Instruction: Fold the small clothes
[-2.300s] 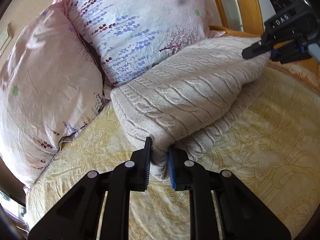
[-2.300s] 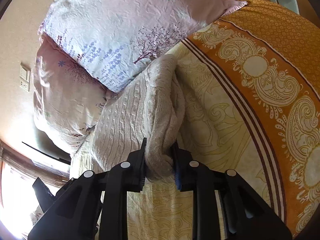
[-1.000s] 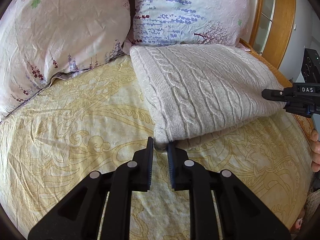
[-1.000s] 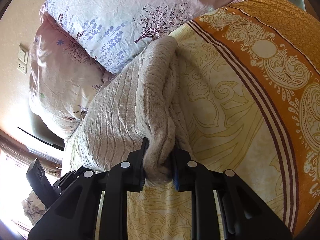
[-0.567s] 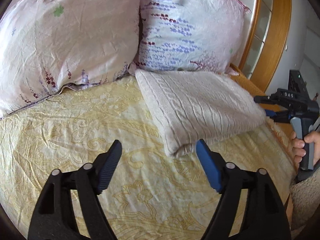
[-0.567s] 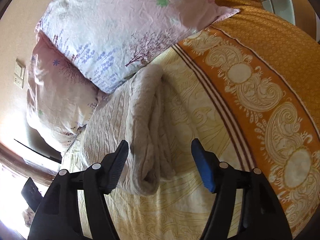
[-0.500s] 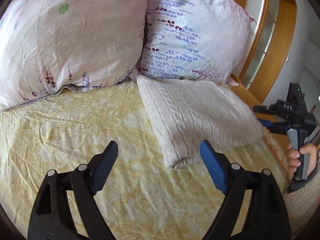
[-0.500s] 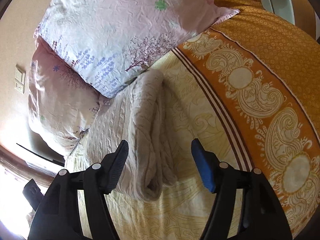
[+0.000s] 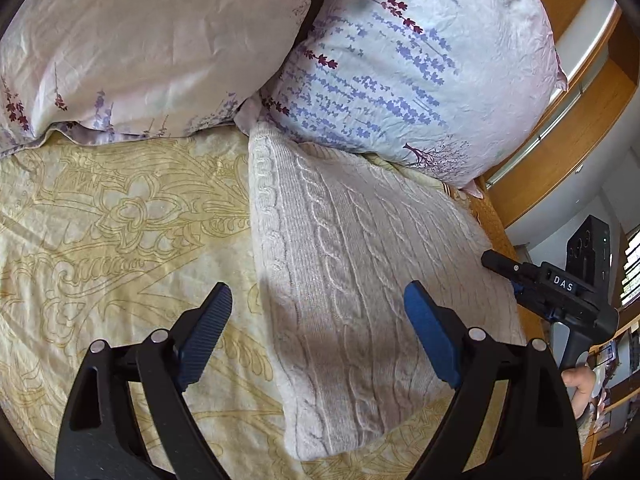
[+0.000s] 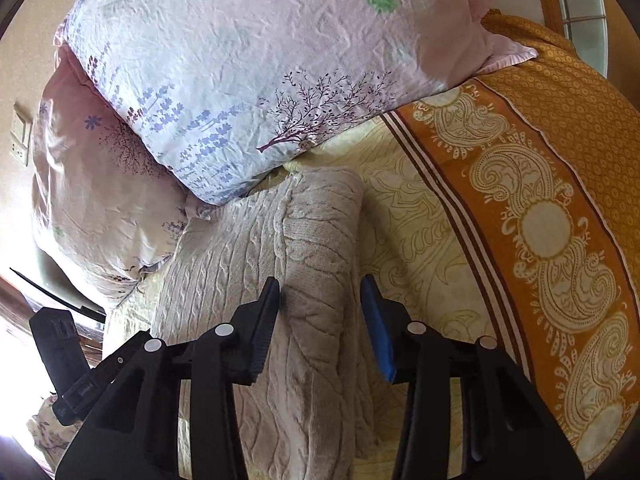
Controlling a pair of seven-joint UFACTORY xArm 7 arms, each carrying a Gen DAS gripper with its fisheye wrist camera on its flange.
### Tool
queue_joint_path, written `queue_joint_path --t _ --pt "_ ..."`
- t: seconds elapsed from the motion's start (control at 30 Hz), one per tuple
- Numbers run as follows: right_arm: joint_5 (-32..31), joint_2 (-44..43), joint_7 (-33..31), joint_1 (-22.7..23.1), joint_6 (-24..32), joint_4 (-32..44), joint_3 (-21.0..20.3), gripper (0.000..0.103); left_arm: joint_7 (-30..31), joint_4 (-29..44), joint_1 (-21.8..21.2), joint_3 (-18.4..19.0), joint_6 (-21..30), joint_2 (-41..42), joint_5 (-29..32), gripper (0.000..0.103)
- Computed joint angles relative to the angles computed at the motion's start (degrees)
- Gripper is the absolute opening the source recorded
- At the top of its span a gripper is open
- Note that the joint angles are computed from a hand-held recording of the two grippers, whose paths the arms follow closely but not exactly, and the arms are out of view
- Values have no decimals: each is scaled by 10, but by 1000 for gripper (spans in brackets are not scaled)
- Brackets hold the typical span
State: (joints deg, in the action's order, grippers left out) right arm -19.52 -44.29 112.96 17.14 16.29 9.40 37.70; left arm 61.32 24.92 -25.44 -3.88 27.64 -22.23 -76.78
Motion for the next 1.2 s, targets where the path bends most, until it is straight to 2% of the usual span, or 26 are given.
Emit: queue_joint_path --t 0.1,0.2,0.63,0.73,0.77,0.83,0.9,0.97,1.07,1.1,1.17,1.2 --pt "-11 20 -10 -13 12 17 8 25 8 14 2 4 15 23 -6 86" --pt "-22 26 -11 -20 19 25 13 22 19 22 7 3 30 35 -19 80" --pt "-46 41 -8 -20 33 38 10 21 27 33 27 -12 46 55 -47 78" --pt "-49 44 -10 -21 32 39 8 21 29 36 31 -14 49 60 -56 72" --pt "-51 44 -10 -22 29 39 8 20 30 36 33 -12 53 60 -59 67" --pt "-58 31 -4 -30 10 35 14 14 40 36 40 -5 68 60 -70 54" --pt "-69 1 10 -52 -35 23 33 14 53 33 51 6 96 55 -78 41" --pt "-70 -17 11 -75 -56 21 58 13 72 26 64 18 126 47 -91 36" --pt "-43 13 -10 -71 -31 22 52 13 99 15 89 34 172 48 -108 32" --pt "-40 28 -1 -73 -55 11 44 14 98 16 98 36 182 57 -108 32" --pt "-24 27 27 -92 -136 -26 57 19 98 22 113 39 207 77 -107 33" --pt "-13 17 30 -89 -148 -35 58 22 94 24 119 36 212 81 -102 36"
